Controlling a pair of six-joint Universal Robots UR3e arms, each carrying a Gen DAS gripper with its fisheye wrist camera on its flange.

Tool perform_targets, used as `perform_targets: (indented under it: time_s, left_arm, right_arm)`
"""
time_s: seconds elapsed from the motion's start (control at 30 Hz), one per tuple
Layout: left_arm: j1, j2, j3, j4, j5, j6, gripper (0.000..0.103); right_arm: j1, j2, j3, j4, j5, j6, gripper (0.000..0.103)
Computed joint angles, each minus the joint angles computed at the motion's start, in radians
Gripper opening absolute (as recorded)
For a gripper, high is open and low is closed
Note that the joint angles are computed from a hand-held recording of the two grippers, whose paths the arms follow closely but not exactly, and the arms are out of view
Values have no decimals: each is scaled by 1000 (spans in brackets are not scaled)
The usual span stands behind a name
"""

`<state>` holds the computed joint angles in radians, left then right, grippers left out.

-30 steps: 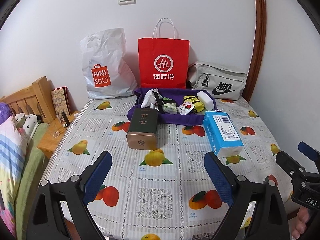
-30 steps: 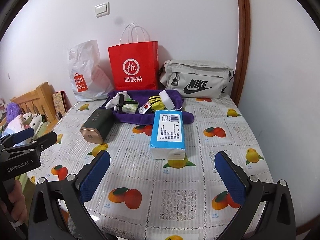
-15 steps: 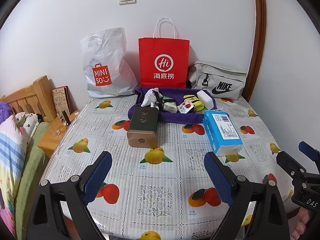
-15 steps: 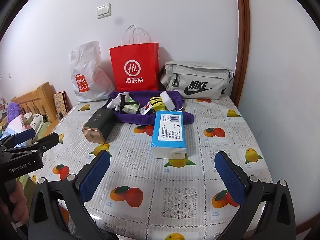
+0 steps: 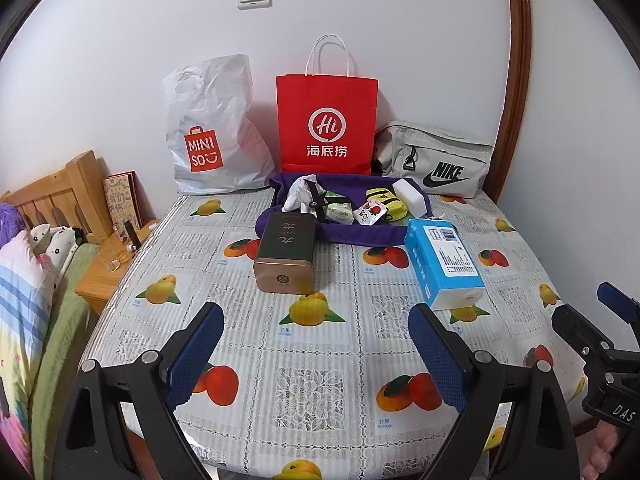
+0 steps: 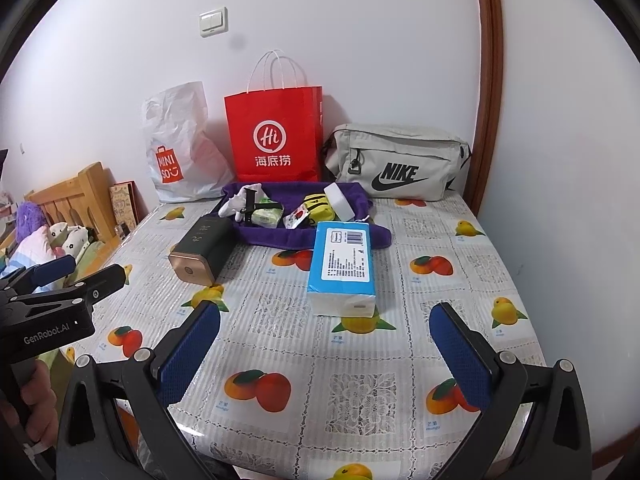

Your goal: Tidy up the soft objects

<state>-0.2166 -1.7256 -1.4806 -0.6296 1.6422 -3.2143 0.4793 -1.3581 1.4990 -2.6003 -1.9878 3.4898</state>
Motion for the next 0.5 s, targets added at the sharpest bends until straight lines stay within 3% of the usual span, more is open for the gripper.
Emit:
perform_targets:
  time_s: [0.5]
  left_arm:
    - [-6, 2, -2, -2, 0, 3, 94]
  right_arm:
    - [1, -4, 0, 6, -2, 2, 103]
